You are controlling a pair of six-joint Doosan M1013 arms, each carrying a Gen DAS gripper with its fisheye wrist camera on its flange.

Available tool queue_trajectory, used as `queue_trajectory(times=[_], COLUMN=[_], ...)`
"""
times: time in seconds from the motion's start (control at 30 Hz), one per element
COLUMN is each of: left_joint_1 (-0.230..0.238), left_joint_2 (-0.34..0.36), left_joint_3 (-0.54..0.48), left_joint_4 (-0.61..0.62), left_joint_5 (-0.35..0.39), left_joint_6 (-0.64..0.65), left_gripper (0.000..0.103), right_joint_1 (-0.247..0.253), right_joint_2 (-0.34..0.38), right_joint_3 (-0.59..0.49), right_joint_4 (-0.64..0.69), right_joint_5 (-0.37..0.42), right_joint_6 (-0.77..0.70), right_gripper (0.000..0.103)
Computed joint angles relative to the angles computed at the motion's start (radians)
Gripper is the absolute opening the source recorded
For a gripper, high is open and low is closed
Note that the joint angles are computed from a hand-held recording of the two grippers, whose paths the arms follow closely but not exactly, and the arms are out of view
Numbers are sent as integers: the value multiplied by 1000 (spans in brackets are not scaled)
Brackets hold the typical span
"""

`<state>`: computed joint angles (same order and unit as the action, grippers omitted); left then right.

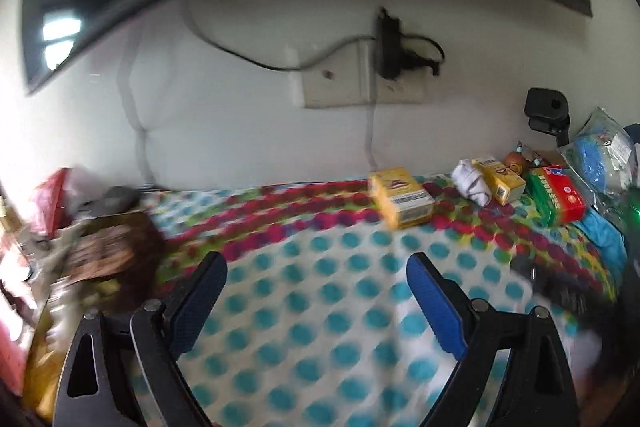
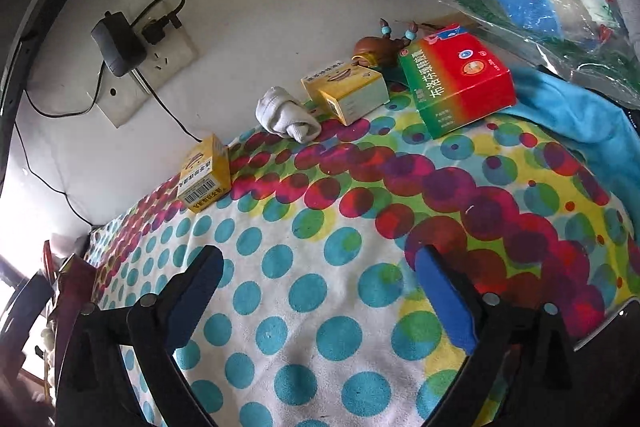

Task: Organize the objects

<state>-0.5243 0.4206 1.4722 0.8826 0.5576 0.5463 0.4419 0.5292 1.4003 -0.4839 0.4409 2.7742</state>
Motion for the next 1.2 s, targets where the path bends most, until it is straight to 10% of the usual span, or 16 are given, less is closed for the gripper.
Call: queue_trajectory(times=[0.7, 0.8, 1.2], left_joint_1=[0, 11, 45], left_joint_2=[403, 390, 89], left_joint_3=[-571, -548, -29], left_joint_4=[-332, -368, -130], left_joint_5=[335, 299, 27], left_joint_6=[387, 395, 145], left_gripper=[93, 55, 55], right_joint_1=[-6, -6, -4], right_joint_2=[-19, -18, -11], right_joint_3=[45, 43, 27], right_joint_4=[-82, -73, -34], right_joint_5=[-105, -103, -62], right_joint_6=[99, 89, 53], right_gripper=[99, 99, 102])
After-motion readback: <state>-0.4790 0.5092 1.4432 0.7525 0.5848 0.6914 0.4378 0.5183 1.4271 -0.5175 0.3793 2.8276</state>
